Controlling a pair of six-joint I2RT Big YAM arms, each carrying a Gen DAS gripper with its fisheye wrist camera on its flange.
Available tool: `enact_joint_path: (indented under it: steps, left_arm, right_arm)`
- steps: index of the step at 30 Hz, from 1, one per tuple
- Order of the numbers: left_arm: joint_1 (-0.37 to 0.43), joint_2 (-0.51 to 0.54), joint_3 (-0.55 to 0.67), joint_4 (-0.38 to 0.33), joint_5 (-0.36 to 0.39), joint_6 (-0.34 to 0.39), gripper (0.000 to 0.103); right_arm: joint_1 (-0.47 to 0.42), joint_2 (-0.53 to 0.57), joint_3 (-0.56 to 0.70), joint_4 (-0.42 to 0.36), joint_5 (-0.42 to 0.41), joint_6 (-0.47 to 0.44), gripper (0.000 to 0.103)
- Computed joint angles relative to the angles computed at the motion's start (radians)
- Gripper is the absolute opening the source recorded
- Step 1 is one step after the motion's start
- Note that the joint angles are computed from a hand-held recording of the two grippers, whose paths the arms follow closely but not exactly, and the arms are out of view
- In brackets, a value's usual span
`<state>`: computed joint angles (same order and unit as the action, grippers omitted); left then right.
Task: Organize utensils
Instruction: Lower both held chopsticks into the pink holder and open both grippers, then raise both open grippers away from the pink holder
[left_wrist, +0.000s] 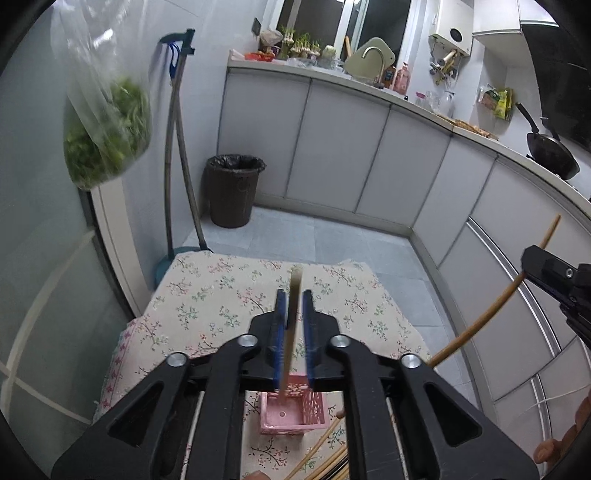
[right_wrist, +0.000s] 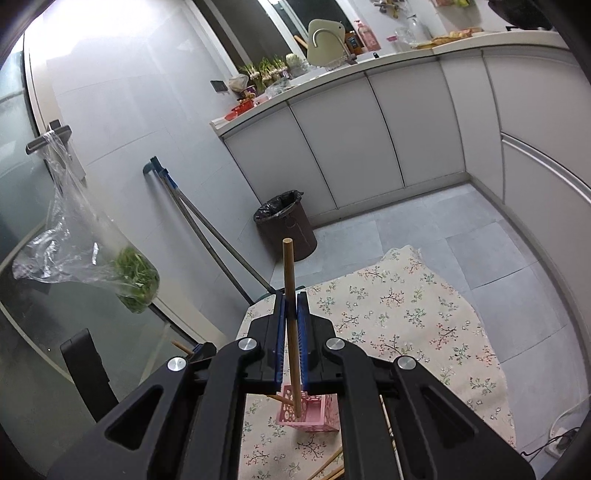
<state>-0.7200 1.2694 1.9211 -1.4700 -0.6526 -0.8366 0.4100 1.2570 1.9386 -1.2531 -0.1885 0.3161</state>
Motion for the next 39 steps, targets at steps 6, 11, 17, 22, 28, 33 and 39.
enact_joint_path:
  steps: [6,11,17,22,28,33,39]
  left_arm:
    - [0.001,-0.042,-0.032,0.039,-0.031,-0.022,0.042]
    - [-0.027,-0.051,-0.004,0.007,-0.115,-0.057,0.046]
    - [-0.021,-0.058,-0.003,-0.007,-0.109,-0.068,0.046]
    - [-0.017,-0.057,-0.001,-0.014,-0.101,-0.082,0.048]
    - [-0.009,-0.060,-0.011,-0.024,-0.086,-0.084,0.050]
    - [-0.018,-0.061,-0.016,-0.025,-0.093,-0.078,0.051]
    - [-0.043,-0.046,0.002,-0.046,-0.103,-0.072,0.056]
  right_arm:
    - [0.015,0.007,-0.048,0.037,0.011,-0.002,0.006]
    - [0.035,0.011,-0.071,0.054,0.029,0.000,0.006]
    - [0.062,0.009,-0.106,0.087,0.064,-0.006,0.006]
    - [0.080,0.013,-0.140,0.109,0.077,-0.004,0.006]
    - [0.093,0.005,-0.198,0.125,0.054,-0.018,0.011]
    - [0.099,-0.006,-0.207,0.116,0.066,-0.030,0.011]
    - [0.103,-0.022,-0.205,0.094,0.090,-0.041,0.026]
